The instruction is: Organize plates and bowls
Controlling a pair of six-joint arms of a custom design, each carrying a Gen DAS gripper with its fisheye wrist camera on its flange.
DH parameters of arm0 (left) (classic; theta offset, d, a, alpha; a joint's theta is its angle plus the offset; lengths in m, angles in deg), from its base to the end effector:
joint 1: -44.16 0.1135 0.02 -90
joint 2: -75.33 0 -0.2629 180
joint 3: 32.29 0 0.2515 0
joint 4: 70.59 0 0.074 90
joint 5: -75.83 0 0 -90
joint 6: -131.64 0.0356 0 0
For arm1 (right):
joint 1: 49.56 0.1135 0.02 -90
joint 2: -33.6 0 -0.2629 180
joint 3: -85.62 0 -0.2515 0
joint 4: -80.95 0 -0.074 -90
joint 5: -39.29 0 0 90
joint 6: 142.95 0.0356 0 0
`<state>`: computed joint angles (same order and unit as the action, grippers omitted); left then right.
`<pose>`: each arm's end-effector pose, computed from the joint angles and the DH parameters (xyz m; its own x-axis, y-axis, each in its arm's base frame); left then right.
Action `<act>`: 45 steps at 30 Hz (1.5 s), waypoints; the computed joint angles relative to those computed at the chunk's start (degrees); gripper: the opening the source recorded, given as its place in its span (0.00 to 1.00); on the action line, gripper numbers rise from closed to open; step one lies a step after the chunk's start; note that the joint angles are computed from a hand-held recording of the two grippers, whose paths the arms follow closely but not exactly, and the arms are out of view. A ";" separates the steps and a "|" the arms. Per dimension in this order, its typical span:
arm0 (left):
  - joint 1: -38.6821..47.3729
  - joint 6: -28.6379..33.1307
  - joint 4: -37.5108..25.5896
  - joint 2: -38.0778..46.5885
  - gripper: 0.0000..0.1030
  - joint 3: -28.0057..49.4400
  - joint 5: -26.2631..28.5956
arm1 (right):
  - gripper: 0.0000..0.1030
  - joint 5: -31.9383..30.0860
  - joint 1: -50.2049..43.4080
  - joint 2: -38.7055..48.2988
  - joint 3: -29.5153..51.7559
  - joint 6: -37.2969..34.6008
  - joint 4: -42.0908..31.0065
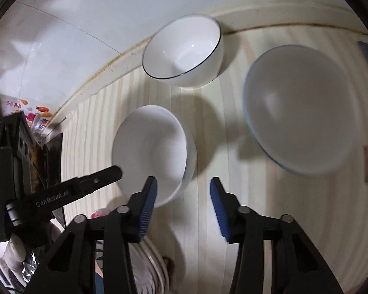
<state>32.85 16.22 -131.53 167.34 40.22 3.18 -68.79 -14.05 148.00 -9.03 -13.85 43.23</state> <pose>0.2766 -0.0662 0.1858 -0.9745 -0.2229 -0.0238 -0.2021 0.9196 -0.3369 0.3119 0.2361 0.1317 -0.9916 0.0290 -0.1262 -0.0341 0.8820 0.4701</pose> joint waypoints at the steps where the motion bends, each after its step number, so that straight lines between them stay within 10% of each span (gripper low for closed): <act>1: -0.12 0.05 0.68 0.76 0.25 0.18 -0.11 | 0.34 -1.04 -0.43 2.70 2.03 -1.01 -0.24; 5: -1.07 0.31 1.20 1.68 0.23 0.94 -1.65 | 0.17 0.05 0.15 6.59 4.25 -2.71 0.40; 24: -26.89 -14.85 -5.80 -15.72 0.23 -4.24 -7.48 | 0.16 2.12 1.04 -19.34 -21.66 -3.63 2.08; 45: -46.94 -24.87 0.41 -7.02 0.23 -5.45 -12.29 | 0.16 2.12 0.53 -38.55 -48.98 2.23 6.76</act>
<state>-14.08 -8.65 -131.11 160.32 34.77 -9.12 -66.67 -13.52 109.45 -58.01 -11.62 49.99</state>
